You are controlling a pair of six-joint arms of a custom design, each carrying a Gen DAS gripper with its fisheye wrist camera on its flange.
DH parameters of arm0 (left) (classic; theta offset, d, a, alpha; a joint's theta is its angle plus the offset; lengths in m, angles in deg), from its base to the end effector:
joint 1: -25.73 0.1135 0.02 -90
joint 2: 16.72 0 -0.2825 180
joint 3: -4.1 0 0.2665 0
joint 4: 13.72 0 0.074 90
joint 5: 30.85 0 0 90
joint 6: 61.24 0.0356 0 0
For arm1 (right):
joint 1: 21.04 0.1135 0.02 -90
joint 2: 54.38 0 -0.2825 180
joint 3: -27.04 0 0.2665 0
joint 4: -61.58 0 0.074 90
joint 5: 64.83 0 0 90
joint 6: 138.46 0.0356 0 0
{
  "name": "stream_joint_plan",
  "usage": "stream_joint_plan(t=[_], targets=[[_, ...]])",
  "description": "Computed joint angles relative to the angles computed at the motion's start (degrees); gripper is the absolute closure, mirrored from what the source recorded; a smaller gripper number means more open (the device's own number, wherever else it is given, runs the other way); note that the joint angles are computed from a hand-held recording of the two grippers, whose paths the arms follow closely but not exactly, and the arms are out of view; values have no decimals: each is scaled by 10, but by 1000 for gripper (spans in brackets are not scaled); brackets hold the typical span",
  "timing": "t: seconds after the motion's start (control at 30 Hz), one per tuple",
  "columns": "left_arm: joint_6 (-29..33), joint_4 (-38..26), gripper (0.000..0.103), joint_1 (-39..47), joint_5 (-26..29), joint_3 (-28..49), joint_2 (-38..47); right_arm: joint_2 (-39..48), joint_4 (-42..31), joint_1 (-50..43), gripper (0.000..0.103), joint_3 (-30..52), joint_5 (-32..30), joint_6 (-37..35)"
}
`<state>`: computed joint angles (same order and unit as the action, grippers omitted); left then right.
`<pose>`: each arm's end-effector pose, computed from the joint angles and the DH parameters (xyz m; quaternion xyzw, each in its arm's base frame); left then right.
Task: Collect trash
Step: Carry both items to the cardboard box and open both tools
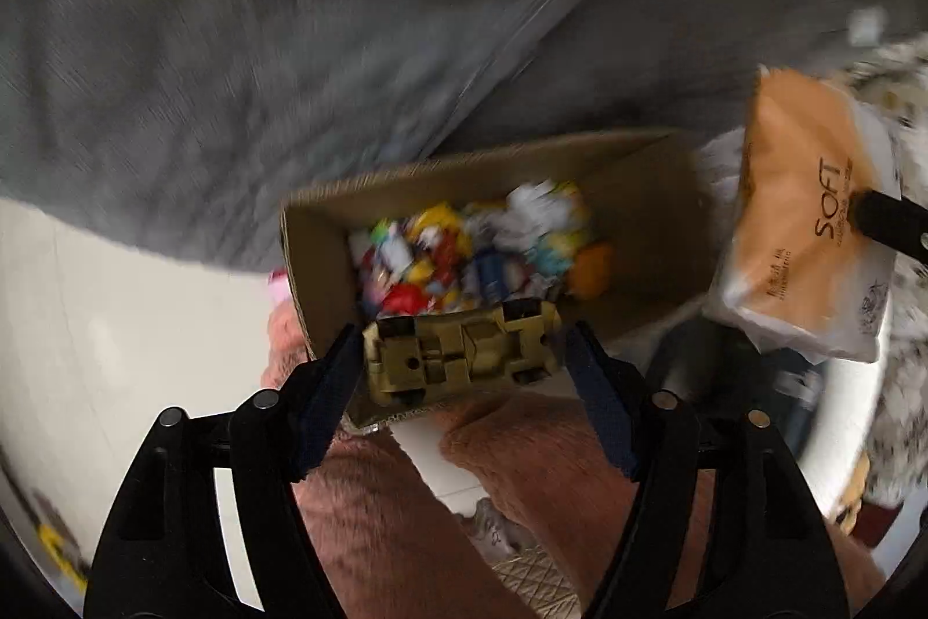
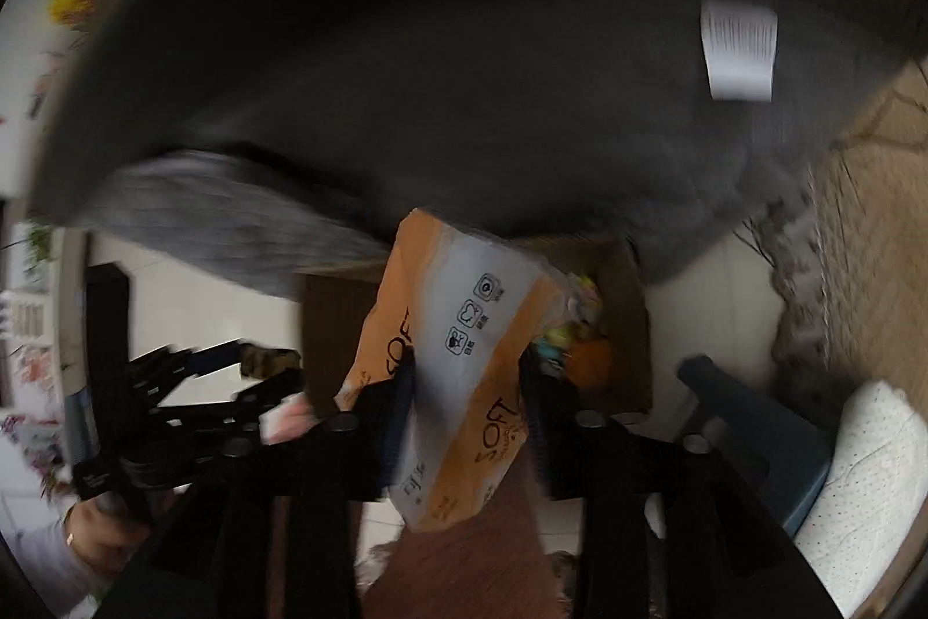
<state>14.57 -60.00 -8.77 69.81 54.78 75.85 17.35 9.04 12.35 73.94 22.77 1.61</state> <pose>0.1896 -0.1383 0.1088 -0.1770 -0.9797 0.0912 0.0238 0.1639 0.1098 0.1629 0.1419 0.9835 0.0887 0.0682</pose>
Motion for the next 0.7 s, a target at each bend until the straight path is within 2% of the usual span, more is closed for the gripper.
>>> stream_joint_plan(t=[0.03, 0.07, 0.17, 0.23, 0.3, 0.4, 0.5, 0.53, 0.6, 0.63, 0.67, 0.7], targets=[[-5, 27, 24, 1, 2, -1, 55, 32, 37, -16, 30, -23, 0, 0], [-5, 40, 24, 5, 3, 3, 98, 58, 63, -29, 27, -35, -1, -5], [11, 65, 24, 14, -8, -6, 156, 139, 109, -48, 29, -48, 2, -21], [21, 65, 24, 16, -14, -21, 137, 143, 108, -46, 29, -44, -1, -19], [42, 42, 24, 32, -8, -29, 96, 118, 77, -38, 29, -29, 0, -16], [96, -56, 24, 76, 28, -22, -17, 58, 13, -33, 26, 10, -9, -18], [168, -213, 24, 124, 65, 41, -145, -5, -65, -23, 25, 70, -8, -13], [200, -282, 24, 147, 79, 96, -179, -25, -93, -18, 24, 104, -6, -7], [246, -363, 24, 188, 108, 189, -202, -40, -123, -10, 22, 160, -2, 7], [274, -399, 20, 217, 126, 257, -196, -45, -133, -7, 22, 187, 0, 14], [294, -416, 11, 244, 138, 322, -179, -46, -139, -1, 21, 229, 4, 22], [305, -416, 11, 267, 147, 383, -154, -43, -142, 6, 19, 253, 13, 26]])
